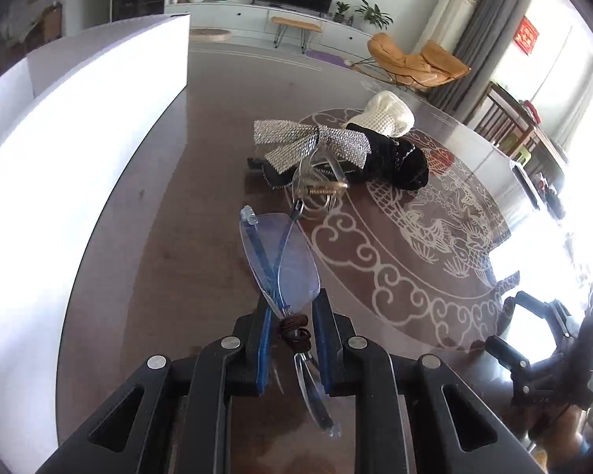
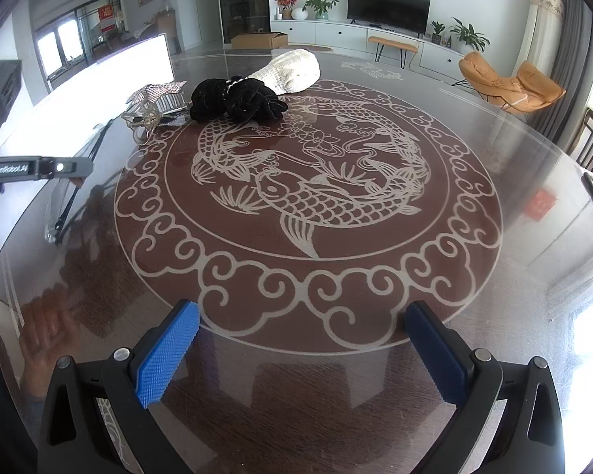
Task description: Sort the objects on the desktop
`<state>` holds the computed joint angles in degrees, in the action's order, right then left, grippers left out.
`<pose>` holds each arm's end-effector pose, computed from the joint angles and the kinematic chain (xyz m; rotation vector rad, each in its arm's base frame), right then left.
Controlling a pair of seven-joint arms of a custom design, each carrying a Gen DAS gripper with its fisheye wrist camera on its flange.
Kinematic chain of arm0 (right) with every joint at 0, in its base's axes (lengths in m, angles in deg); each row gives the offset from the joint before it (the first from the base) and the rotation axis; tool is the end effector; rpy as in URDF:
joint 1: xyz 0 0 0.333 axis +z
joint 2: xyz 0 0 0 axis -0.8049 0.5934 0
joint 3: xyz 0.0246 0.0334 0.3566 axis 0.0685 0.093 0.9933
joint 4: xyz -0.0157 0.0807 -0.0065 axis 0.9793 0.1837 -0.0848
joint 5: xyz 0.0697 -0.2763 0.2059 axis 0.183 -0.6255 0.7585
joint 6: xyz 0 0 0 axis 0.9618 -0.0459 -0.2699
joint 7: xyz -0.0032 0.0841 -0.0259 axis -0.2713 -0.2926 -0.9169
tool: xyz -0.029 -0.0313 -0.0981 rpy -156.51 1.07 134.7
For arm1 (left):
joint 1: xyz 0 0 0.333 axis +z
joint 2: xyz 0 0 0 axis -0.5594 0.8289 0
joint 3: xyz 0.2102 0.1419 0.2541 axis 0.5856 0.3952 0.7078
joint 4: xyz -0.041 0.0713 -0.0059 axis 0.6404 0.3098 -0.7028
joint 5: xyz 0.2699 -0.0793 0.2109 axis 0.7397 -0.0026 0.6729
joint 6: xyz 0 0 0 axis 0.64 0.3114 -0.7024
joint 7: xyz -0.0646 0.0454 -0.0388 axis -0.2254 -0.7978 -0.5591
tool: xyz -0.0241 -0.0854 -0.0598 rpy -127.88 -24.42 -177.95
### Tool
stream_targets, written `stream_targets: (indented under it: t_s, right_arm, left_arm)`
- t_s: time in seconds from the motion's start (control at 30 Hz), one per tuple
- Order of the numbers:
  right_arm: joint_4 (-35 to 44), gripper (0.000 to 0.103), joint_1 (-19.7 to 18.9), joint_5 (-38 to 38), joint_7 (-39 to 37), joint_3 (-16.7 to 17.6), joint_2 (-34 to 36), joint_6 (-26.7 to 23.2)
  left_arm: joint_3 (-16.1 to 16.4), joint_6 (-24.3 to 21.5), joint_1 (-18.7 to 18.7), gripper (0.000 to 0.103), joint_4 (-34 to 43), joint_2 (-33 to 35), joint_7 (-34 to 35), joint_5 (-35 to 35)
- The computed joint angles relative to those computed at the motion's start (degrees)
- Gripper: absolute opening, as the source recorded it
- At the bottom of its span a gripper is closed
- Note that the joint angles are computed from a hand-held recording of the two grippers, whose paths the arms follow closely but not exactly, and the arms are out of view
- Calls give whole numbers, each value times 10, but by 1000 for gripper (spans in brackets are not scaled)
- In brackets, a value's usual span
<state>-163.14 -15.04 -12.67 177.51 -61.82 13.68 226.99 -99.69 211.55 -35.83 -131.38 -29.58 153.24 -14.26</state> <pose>0.5407 0.2947 0.3943 -2.0281 1.6528 -0.5478 0.6162 -0.1648 0.5066 -1.9179 2.1242 -0.8726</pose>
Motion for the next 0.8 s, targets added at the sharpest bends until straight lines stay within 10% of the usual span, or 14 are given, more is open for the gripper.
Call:
stream_targets:
  t_s: [0.2, 0.33, 0.8]
  right_arm:
    - [0, 103, 1, 2, -1, 0, 1, 0]
    - [0, 103, 1, 2, -2, -1, 1, 0]
    - [5, 103, -5, 10, -10, 7, 4, 0]
  left_arm:
    - [18, 58, -26, 26, -67, -32, -79, 42]
    - [64, 76, -68, 82, -72, -32, -196, 161]
    - [88, 7, -103, 103, -31, -1, -359, 394]
